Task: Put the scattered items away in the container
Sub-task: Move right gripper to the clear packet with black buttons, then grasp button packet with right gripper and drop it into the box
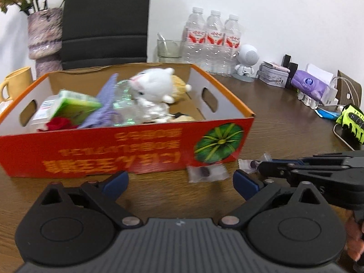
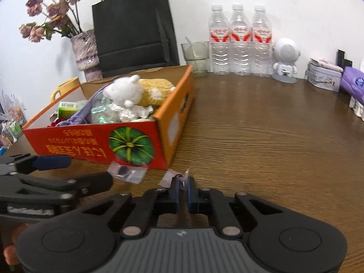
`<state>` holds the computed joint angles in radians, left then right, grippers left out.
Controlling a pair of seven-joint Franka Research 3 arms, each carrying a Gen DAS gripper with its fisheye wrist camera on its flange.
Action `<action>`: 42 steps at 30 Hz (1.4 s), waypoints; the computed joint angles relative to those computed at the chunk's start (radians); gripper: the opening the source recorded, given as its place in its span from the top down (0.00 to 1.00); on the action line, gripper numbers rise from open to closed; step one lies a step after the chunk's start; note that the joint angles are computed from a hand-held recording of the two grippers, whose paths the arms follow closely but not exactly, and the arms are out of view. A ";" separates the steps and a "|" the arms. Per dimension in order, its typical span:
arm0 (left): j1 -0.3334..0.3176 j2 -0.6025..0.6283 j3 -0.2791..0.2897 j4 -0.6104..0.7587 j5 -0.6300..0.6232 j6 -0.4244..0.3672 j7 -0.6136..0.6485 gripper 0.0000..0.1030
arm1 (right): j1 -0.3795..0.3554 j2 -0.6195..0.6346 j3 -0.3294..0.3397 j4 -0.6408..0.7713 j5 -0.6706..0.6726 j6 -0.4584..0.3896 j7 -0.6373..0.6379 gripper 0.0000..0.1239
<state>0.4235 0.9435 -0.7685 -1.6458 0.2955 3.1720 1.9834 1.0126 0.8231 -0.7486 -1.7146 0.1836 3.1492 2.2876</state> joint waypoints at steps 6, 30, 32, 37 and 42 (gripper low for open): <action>-0.206 -0.056 0.211 0.048 -0.045 0.020 -0.143 0.18 | -0.008 -0.048 0.022 -0.082 0.050 0.068 -0.058 0.96; -0.040 -0.032 0.096 -0.044 0.215 0.108 -0.325 0.90 | 0.045 -0.033 0.014 -0.091 0.278 0.101 -0.221 0.96; 0.002 -0.018 0.055 -0.055 0.226 0.108 -0.305 0.93 | 0.047 -0.031 0.012 -0.092 0.281 0.102 -0.216 0.96; 0.115 0.023 -0.054 -0.090 0.254 0.105 -0.256 0.95 | 0.081 -0.018 -0.020 -0.101 0.304 0.122 -0.213 0.96; 0.246 0.093 -0.193 -0.128 0.282 0.086 -0.175 0.95 | 0.135 0.010 -0.069 -0.102 0.348 0.137 -0.233 0.96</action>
